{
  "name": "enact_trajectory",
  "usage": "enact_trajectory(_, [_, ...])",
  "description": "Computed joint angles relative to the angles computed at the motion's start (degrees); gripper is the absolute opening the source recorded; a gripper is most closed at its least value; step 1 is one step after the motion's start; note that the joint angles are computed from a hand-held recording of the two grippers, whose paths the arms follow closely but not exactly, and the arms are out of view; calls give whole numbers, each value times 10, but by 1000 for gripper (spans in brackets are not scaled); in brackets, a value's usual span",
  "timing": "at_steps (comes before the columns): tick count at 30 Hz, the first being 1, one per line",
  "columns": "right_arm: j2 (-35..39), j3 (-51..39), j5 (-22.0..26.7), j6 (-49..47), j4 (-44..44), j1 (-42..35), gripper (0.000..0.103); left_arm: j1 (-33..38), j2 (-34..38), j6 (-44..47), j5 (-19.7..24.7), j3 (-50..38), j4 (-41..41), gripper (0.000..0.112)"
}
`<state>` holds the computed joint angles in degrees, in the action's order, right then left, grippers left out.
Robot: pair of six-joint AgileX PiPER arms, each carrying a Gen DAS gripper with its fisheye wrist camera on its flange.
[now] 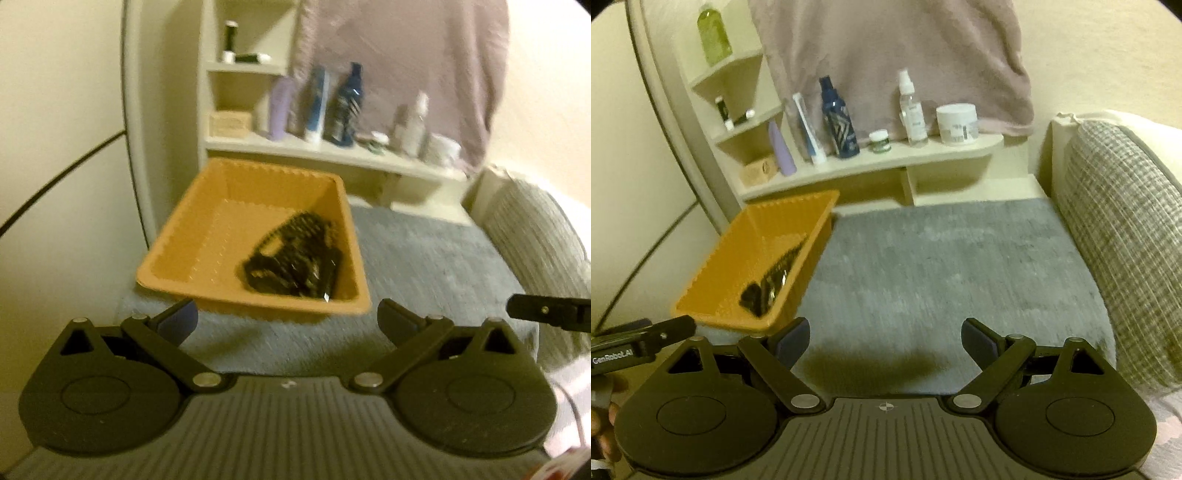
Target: Organize jewelry
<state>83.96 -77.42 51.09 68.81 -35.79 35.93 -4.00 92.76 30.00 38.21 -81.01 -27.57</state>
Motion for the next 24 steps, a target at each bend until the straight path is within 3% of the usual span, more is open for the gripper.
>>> enact_trajectory(7, [2,23,13,12,-14,31,89,-35,-26,-16,-19,52,54,102])
enact_trajectory(24, [1,35,21,22,-20,44,89,-53,-36,-43,-27,72,84,102])
